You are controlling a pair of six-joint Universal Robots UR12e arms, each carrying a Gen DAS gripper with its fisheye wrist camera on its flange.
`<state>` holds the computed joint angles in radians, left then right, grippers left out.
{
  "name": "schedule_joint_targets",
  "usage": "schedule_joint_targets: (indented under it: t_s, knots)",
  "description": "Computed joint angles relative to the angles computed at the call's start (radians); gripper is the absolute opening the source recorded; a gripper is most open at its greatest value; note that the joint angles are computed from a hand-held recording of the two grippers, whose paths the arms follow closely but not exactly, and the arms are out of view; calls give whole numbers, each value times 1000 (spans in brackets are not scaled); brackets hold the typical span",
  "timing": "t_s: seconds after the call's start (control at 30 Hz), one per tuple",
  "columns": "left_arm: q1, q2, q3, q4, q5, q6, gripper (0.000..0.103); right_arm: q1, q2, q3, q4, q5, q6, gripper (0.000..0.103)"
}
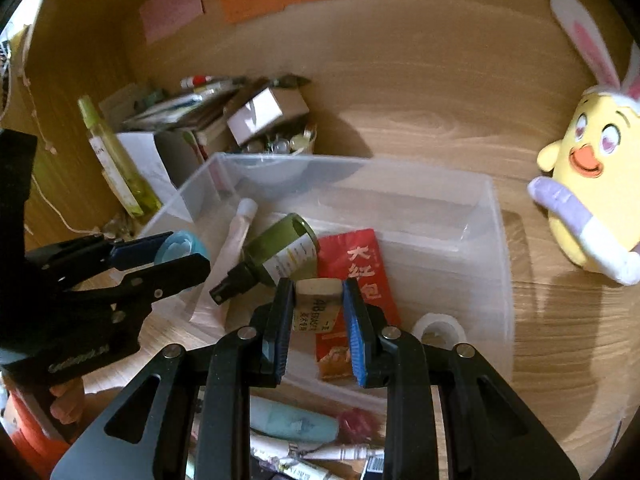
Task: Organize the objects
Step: 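Drop blue tape into clear box with left tool while right tool drops beige box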
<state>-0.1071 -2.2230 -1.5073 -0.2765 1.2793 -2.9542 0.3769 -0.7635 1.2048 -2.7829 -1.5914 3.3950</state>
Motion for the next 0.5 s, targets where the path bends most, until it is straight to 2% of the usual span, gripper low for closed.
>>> schedule_joint_targets:
  t_s: [0.13, 0.2, 0.27, 0.37, 0.5]
  knots:
    - [3, 6, -9, 2, -9, 8, 40, 6, 5, -10, 8, -24, -18, 23]
    - [5, 15, -24, 22, -12, 10, 45, 10, 6, -13, 18, -45, -30, 23]
    - [6, 22, -36, 46, -10, 8, 54, 14, 5, -15, 23, -68, -35, 25]
    - [13, 40, -62, 78, -25, 4, 64, 13, -4, -3, 13, -67, -26, 30]
    - [22, 66, -102, 116, -37, 7, 72, 9, -35, 44, -33, -60, -14, 34]
